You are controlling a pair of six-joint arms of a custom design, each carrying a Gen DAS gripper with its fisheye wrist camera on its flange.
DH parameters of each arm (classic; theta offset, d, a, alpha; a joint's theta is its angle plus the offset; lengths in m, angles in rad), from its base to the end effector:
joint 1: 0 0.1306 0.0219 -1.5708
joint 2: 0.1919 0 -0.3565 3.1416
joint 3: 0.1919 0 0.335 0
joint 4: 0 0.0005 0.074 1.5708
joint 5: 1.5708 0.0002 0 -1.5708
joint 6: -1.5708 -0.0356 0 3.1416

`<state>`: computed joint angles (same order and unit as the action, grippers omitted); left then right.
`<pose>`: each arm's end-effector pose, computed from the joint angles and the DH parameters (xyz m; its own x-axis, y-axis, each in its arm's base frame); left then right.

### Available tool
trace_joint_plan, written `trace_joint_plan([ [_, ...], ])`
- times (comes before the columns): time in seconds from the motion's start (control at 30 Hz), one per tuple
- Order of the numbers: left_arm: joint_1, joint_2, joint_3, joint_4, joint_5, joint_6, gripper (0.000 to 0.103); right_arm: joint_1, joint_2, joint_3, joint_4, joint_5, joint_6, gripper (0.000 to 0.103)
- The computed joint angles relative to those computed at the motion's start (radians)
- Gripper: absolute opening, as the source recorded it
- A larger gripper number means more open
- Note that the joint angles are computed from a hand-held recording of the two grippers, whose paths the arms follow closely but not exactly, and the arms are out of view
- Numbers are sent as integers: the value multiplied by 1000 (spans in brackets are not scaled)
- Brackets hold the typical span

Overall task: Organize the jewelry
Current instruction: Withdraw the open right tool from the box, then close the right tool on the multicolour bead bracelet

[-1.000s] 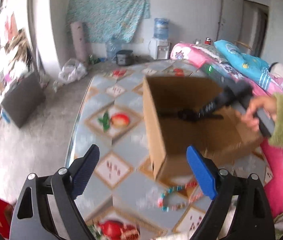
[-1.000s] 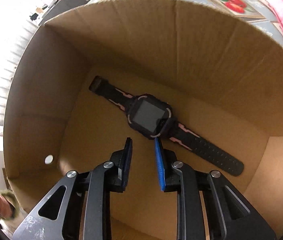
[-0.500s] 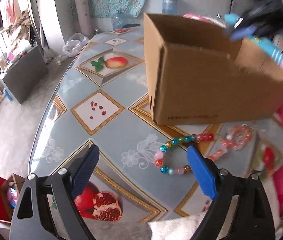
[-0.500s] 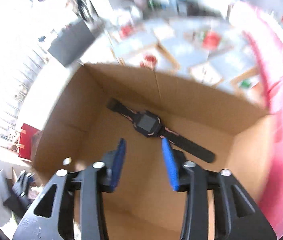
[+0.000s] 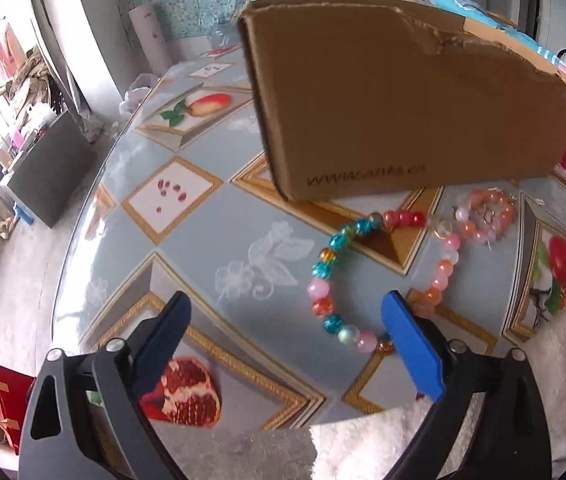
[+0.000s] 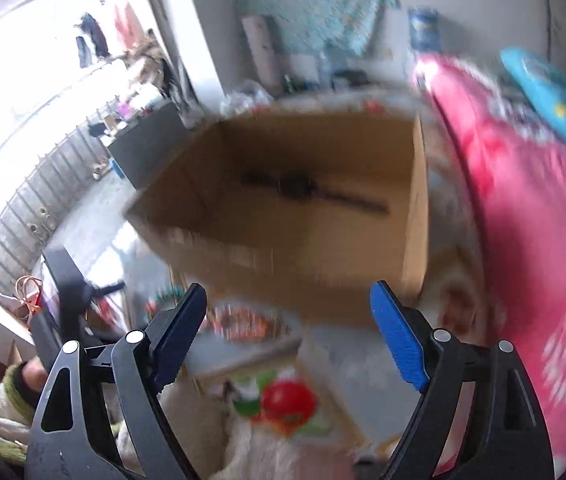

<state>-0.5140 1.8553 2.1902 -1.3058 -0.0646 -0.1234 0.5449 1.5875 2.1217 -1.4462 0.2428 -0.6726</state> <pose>0.4915 -0.2755 0.4670 -0.6568 0.5119 -0.5537 0.5439 0.8302 0.1224 0.3898 0.2257 0.5640 -0.7640 0.2441 -0.5973 0.1262 0.9643 0.2327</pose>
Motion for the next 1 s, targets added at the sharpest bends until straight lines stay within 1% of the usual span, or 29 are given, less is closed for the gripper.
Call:
trace_joint_plan([
  [0.07,3,-21,-36,13,8,10,97,18,-1,-45,3,15,-35,80],
  [0.17,8,-28,-45,12,26,27,97,41,18,-51,-21,32,-82,82],
  [0.23,12,-28,-47,10,41,39,97,68,22,-63,-36,67,-107,88],
  [0.3,23,-32,-57,17,66,51,97,84,30,-52,-57,117,-108,90],
  [0.33,24,-32,-57,18,71,53,97,85,26,-62,-52,137,-103,94],
  [0.37,23,-39,-68,26,71,51,97,92,31,-47,-58,167,-101,95],
  [0.47,18,-38,-65,29,63,53,97,92,32,-56,-43,216,-91,95],
  [0.6,23,-26,-43,10,73,59,97,113,52,-32,-71,315,-103,95],
  [0.7,24,-21,-32,3,73,55,97,121,56,-30,-70,365,-91,95],
  [0.77,25,-11,-20,-2,72,54,97,125,50,-39,-50,388,-72,95],
  [0.8,25,-12,-21,-2,75,55,97,130,39,-54,-21,411,-50,95],
  [0.87,27,-6,-11,-11,82,59,97,136,28,-64,9,441,-24,95],
  [0.93,29,1,-2,-16,87,59,97,140,-8,-109,94,453,26,95],
  [0.97,29,0,-3,-14,87,58,98,140,-22,-127,128,447,41,95],
  [1.0,29,0,-4,-12,87,58,98,134,-55,-171,196,417,60,95],
])
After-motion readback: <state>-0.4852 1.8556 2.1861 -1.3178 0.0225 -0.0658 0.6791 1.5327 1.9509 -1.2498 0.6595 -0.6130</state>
